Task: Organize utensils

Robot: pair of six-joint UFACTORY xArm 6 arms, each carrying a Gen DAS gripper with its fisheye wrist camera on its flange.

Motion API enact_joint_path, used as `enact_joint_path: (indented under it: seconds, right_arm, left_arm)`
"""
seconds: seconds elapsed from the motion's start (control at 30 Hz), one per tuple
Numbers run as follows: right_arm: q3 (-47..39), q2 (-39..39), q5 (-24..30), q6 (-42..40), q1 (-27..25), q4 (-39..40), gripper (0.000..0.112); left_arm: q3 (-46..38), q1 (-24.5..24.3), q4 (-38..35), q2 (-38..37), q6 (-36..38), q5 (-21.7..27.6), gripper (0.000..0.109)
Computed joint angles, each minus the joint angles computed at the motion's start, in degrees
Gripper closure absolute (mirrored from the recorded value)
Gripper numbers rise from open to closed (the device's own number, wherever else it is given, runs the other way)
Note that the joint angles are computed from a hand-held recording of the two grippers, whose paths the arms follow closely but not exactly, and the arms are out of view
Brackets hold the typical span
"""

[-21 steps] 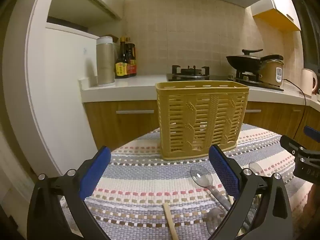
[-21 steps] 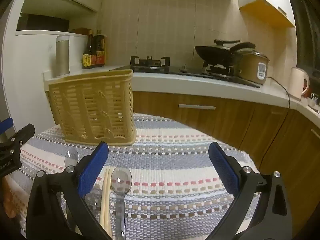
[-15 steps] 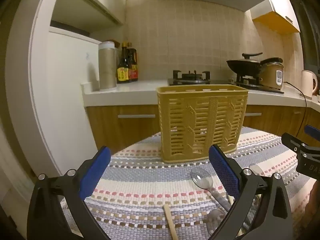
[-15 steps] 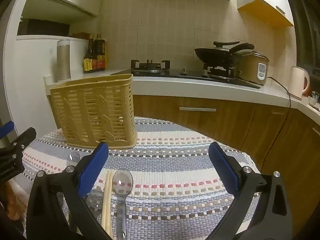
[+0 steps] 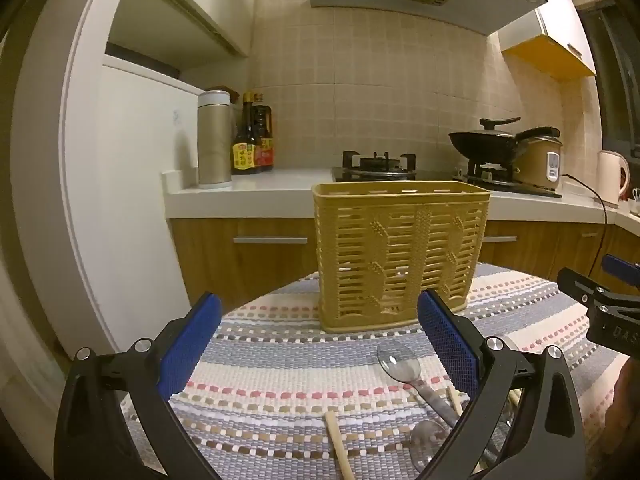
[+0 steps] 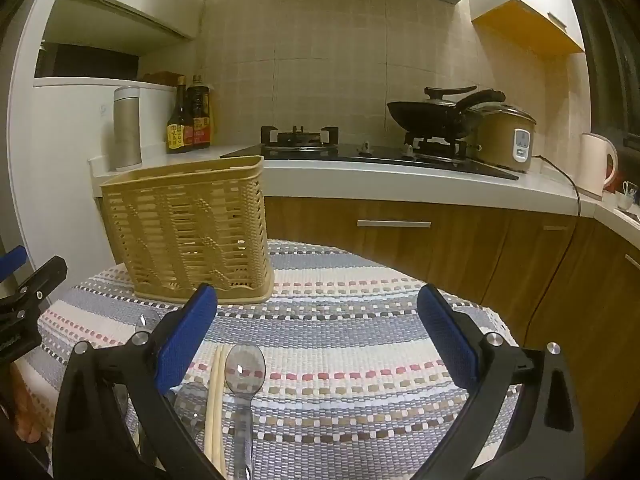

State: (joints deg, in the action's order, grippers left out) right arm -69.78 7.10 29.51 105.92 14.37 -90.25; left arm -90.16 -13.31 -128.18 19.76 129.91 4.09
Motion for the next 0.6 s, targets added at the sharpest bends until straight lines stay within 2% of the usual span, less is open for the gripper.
enact_joint_path:
  seconds: [0.6]
  right_arm:
    - [-0.13, 0.81, -1.02, 1.16, 0.00, -2.11, 0.017]
  left_arm:
    - [-0.37, 0.20, -2.56, 0.61, 2.49, 0.38, 0.013]
